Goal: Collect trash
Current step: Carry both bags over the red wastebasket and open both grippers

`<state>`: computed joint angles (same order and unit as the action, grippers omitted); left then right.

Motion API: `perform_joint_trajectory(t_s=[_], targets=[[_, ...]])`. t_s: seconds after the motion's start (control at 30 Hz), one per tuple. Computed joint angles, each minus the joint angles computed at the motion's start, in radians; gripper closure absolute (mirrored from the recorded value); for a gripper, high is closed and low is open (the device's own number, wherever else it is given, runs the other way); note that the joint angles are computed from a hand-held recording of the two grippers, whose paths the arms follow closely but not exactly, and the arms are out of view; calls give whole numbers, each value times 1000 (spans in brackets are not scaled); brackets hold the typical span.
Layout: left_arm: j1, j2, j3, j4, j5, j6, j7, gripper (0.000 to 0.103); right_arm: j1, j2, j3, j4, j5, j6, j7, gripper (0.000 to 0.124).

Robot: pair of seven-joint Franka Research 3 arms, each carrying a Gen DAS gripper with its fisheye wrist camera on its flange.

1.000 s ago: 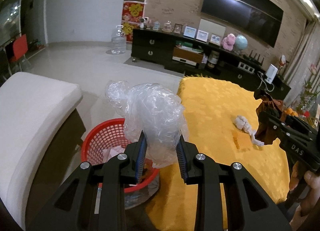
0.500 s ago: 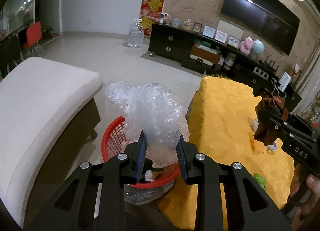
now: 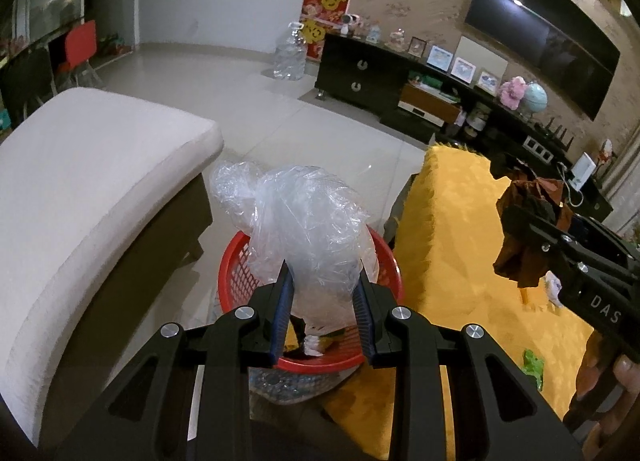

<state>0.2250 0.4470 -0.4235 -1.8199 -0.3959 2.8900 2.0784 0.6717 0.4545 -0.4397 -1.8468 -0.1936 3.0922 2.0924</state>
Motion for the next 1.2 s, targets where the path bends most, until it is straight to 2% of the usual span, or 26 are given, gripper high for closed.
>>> perform_joint_trajectory(t_s=[0.17, 0.43, 0.9, 1.03, 1.13, 1.2], targets=[[-18, 25, 26, 22, 29, -15, -36, 76, -100, 42, 121, 74, 45, -37, -75, 72], [-47, 86, 64, 81, 104, -57, -115, 76, -214, 119, 259, 175, 140, -91, -185, 72], [-79, 186, 102, 202, 211, -139, -223, 76, -309, 277, 383, 398, 267, -226, -327, 72], [-71, 192, 96, 203, 217, -140, -222, 75, -319, 308, 399, 447, 291, -256, -351, 65], [-71, 192, 95, 206, 219, -149, -226, 69, -327, 320, 411, 468, 311, -270, -363, 60], [-73, 197, 99, 209, 222, -151, -232, 60, -324, 324, 408, 479, 316, -281, -361, 59]])
